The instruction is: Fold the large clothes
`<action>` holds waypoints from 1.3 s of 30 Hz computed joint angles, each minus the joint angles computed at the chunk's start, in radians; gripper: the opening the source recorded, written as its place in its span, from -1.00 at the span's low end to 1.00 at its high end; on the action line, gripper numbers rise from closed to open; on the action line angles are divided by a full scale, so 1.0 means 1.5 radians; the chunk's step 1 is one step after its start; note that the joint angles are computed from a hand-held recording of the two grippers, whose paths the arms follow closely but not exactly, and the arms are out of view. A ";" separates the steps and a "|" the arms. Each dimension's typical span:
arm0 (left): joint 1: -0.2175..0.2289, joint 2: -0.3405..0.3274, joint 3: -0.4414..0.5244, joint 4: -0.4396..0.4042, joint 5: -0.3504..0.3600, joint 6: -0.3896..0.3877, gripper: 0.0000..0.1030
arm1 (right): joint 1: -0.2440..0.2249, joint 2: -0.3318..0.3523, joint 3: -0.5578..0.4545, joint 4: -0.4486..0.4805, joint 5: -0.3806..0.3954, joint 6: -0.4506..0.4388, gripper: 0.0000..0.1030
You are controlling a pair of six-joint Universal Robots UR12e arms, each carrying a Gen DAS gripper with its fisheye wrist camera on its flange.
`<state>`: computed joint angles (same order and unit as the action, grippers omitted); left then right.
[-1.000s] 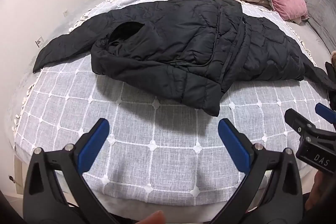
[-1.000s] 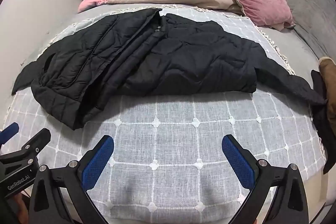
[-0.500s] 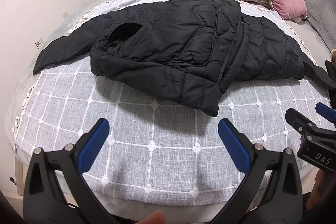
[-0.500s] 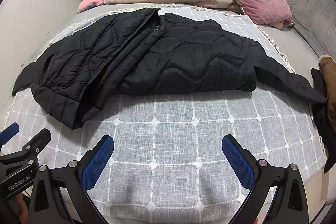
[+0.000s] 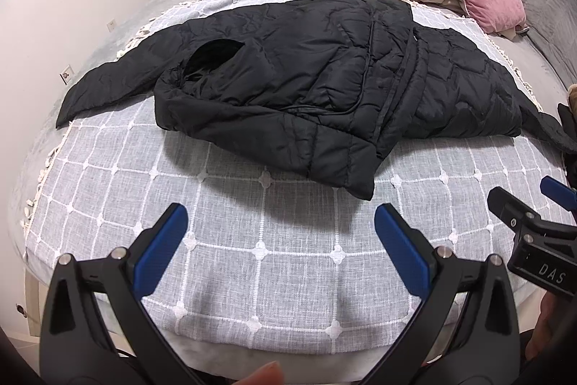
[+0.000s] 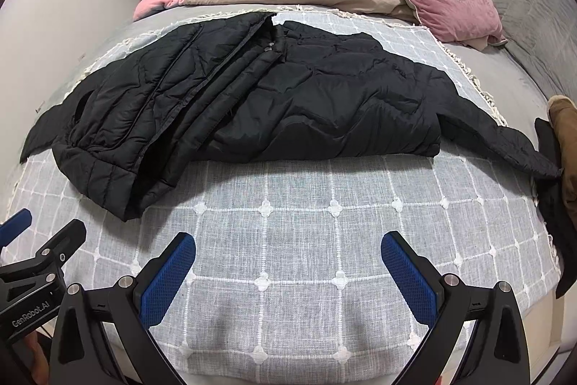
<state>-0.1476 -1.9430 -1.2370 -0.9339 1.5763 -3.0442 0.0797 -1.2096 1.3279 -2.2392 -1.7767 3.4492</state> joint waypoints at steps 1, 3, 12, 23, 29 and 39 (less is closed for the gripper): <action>0.000 0.000 0.000 0.000 0.000 0.000 1.00 | 0.000 0.000 0.000 0.000 0.000 -0.001 1.00; -0.001 0.000 0.000 0.000 0.001 0.000 1.00 | 0.002 0.001 0.006 -0.023 -0.015 0.000 1.00; 0.000 0.000 0.000 0.000 0.000 0.000 1.00 | 0.002 0.001 0.006 -0.020 -0.013 -0.001 1.00; -0.001 0.000 0.000 -0.001 0.001 0.000 1.00 | 0.001 0.000 0.005 -0.016 -0.010 -0.002 1.00; -0.001 0.001 -0.001 0.001 0.004 0.000 1.00 | 0.001 0.000 0.005 -0.016 -0.010 -0.002 1.00; -0.002 -0.002 0.002 -0.001 0.012 0.004 1.00 | 0.000 -0.002 0.008 -0.015 -0.011 -0.004 1.00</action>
